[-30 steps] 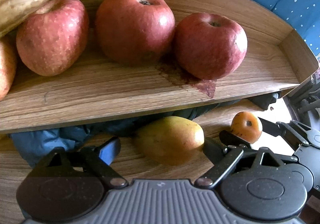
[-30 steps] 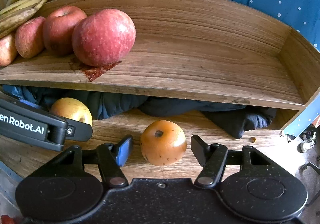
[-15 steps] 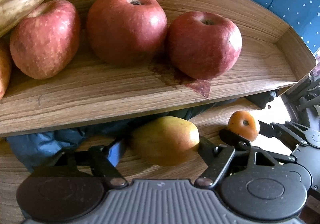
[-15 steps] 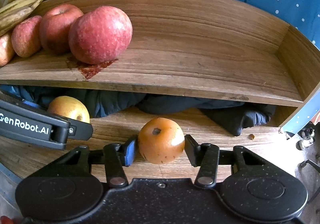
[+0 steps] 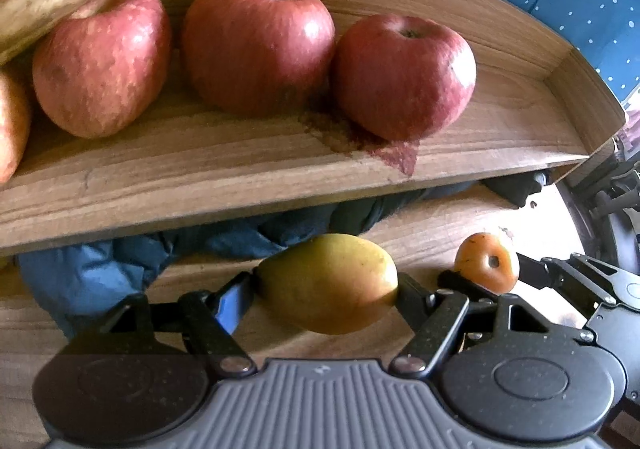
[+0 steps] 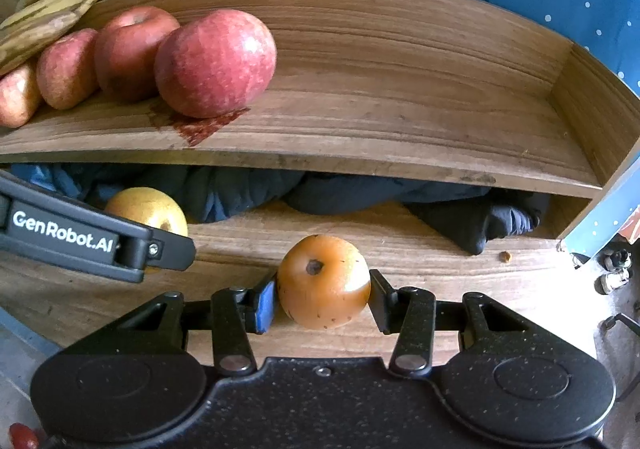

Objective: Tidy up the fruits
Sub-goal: 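Close left tool on the mango while right tool grasps the orange fruit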

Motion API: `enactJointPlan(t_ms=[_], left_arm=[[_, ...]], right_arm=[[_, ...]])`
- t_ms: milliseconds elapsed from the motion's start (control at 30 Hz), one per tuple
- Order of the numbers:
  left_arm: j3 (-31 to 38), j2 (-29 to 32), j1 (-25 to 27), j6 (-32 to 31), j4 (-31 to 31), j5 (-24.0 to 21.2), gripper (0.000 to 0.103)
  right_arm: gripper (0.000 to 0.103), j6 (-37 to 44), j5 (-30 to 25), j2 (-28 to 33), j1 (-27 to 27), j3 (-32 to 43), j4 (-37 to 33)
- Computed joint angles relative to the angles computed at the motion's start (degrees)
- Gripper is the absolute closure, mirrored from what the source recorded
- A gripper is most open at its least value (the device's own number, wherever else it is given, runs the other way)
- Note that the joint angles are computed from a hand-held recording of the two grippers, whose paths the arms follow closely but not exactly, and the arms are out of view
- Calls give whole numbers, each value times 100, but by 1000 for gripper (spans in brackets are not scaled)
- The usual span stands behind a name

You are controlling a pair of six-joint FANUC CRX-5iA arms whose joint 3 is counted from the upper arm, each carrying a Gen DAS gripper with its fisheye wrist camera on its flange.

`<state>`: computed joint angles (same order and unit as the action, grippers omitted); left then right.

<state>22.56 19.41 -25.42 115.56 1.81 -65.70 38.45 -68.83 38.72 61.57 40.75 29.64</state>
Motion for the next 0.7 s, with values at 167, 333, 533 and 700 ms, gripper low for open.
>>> enactJointPlan(t_ms=[167, 333, 533, 700], left_arm=[[-113, -99, -50, 38, 26, 26, 24], [-234, -209, -88, 31, 58, 109, 24], [-373, -397, -143, 29, 46, 209, 24], [-493, -590, -192, 117, -28, 259, 24]], right_arm=[[55, -412, 202, -147, 104, -334, 234], [55, -537, 254, -273, 192, -520, 308], [55, -774, 168, -386, 360, -620, 469], [55, -892, 67, -482, 492, -647, 516]])
